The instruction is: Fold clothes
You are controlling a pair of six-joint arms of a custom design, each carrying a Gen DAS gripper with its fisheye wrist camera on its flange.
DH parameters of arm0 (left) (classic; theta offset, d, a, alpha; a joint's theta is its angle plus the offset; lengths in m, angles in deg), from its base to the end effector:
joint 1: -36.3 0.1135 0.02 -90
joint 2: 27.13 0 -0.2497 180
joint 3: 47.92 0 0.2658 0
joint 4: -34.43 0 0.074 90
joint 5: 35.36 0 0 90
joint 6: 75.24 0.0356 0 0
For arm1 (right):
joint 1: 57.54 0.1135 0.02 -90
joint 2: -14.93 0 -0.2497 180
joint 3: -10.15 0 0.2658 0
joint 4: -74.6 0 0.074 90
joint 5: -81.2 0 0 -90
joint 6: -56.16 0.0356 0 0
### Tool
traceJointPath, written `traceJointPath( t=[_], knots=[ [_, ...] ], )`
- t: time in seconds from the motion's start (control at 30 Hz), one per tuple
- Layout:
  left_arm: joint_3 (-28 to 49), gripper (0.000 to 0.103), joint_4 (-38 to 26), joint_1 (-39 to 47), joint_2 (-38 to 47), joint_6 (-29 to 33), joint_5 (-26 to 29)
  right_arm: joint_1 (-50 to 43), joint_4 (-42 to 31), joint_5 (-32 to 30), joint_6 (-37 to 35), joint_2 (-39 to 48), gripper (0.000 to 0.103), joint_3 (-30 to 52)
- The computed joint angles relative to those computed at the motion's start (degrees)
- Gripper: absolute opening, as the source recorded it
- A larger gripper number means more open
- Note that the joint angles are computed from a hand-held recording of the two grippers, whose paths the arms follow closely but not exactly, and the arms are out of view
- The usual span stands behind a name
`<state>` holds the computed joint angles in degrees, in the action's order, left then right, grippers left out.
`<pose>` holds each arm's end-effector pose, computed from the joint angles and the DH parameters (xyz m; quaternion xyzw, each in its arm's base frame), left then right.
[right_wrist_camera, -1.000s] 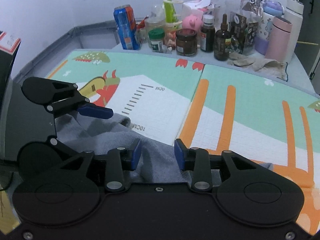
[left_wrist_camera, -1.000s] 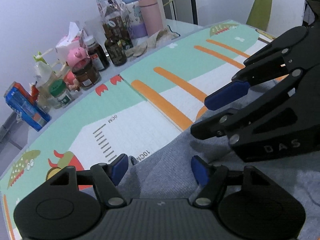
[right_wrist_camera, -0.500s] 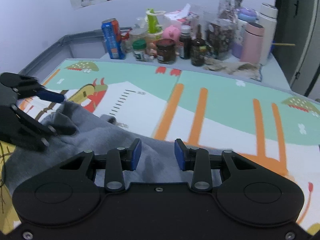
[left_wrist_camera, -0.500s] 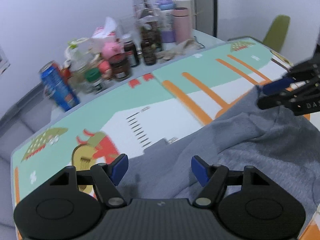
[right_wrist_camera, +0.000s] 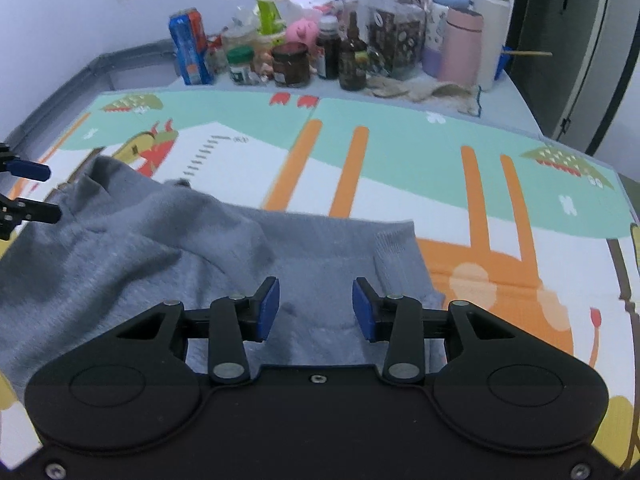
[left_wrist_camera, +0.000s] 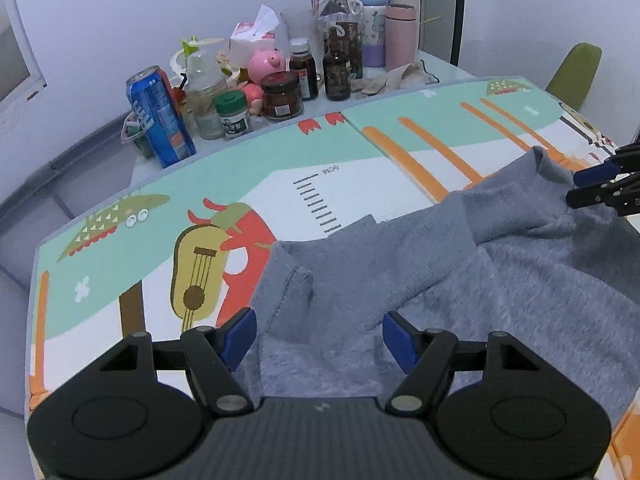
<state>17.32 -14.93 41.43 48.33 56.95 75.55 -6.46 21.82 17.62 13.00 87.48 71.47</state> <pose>0.2732 0.0118 0.2156 0.3467 0.8846 -0.0568 0.3066 0.1708 0.1863 0.2048 0.0163 0.9499 0.0189 0.3117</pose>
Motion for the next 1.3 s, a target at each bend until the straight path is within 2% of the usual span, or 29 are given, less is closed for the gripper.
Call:
traceJointPath(
  t=[0.2, 0.53, 0.67, 0.9, 0.97, 1.0, 1.07, 1.1, 1.17, 1.3],
  knots=[
    [-1.5, 0.072, 4.5, -2.6, 0.6, -2.1, 2.4, -1.0, 2.2, -0.4, -0.2, 3.4, 0.039, 0.1],
    [-2.8, 0.072, 11.1, -8.6, 8.1, -3.3, -2.9, -3.9, 6.4, -1.5, -1.8, 11.2, 0.04, 2.2],
    [-1.0, 0.077, 10.8, -7.0, 12.0, -4.2, -1.6, -5.1, 8.5, -2.2, -2.1, 12.1, 0.043, 1.1],
    [2.3, 0.074, 9.4, -3.8, 17.3, -8.5, 2.6, -5.5, 11.2, -2.7, -1.1, 13.9, 0.042, -0.3],
    [2.3, 0.063, 9.8, -3.7, 17.2, -9.2, 2.5, -5.2, 12.0, -2.6, -1.4, 13.4, 0.035, -1.0],
    [2.6, 0.06, 9.5, -3.4, 17.3, -9.9, 2.6, -5.0, 12.3, -2.7, -1.7, 13.1, 0.027, -1.3],
    [4.2, 0.036, 7.8, -2.4, 17.9, -11.4, 3.7, -5.1, 13.0, -3.7, -2.2, 12.3, 0.017, -1.8],
    [5.2, 0.029, 6.7, -1.8, 18.3, -12.2, 4.3, -5.0, 12.8, -3.8, -2.1, 12.2, 0.013, -1.6],
    [7.1, 0.006, 4.2, -0.7, 19.3, -13.2, 5.0, -4.7, 12.1, -3.3, -2.4, 11.9, 0.007, -1.3],
    [7.7, 0.006, 2.4, 0.9, 18.9, -13.3, 6.4, -4.1, 11.0, -2.7, -2.0, 8.8, 0.002, -2.4]
  ],
)
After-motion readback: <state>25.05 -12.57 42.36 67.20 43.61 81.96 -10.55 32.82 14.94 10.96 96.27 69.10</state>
